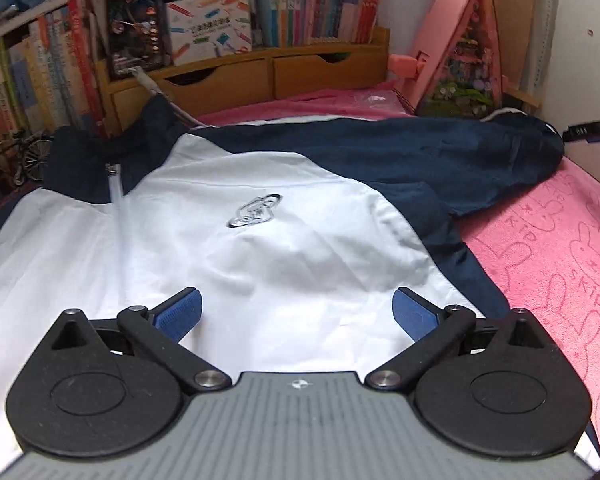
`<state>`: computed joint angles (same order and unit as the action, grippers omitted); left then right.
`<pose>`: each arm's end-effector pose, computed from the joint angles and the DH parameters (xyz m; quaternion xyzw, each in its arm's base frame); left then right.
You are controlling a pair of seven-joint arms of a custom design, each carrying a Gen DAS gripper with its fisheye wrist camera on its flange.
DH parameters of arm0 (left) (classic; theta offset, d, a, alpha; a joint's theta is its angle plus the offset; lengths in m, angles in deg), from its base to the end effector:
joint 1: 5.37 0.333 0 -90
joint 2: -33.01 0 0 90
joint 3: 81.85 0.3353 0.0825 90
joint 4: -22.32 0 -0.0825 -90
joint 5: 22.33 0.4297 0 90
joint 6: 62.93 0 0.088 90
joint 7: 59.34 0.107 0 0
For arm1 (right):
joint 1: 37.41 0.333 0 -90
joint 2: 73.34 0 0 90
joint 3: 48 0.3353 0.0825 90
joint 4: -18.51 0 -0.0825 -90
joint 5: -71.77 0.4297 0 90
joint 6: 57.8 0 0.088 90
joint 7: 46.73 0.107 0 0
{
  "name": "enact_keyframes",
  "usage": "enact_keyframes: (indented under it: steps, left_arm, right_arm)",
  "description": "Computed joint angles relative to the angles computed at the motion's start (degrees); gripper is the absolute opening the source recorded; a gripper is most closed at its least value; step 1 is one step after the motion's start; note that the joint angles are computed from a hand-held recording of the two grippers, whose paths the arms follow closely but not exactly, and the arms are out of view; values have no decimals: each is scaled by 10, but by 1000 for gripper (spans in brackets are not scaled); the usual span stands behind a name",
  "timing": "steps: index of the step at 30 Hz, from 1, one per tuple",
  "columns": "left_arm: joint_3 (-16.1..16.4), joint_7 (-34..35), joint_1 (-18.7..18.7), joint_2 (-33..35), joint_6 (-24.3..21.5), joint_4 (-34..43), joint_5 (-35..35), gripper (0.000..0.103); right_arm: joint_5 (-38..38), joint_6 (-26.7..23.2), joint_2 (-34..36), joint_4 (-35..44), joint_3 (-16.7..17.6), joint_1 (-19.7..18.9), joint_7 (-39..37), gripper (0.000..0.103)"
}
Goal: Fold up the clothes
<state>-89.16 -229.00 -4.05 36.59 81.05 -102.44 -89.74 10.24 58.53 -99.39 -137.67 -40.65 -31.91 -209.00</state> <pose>0.5995 -0.0547 0.3776 -0.2798 0.8711 -0.3832 0.1265 0.3894 0.0337 0.3560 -0.2364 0.8531 -0.4650 0.0075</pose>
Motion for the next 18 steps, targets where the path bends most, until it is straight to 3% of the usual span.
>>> enact_keyframes:
  steps: [3,7,10,14,16,18]
  left_arm:
    - [17,-15,20,11,35,25,-17,103]
    - [33,-104,52,59,117,84,-6,103]
    - [45,-222,87,107,150,141,15,103]
    - [66,-384,118,195,208,244,35,103]
    - [98,-504,112,252,216,314,91,103]
    - [126,-596,109,308,206,390,140,103]
  right_arm:
    - [17,-3,-9,-2,22,29,5,53]
    - [-30,59,3,42,43,61,-11,59]
    - [-100,126,49,110,53,76,-35,72]
    - [-188,277,157,228,38,93,-73,80]
    - [-188,330,225,293,30,109,-109,80]
    - [-147,350,295,361,23,130,-172,80]
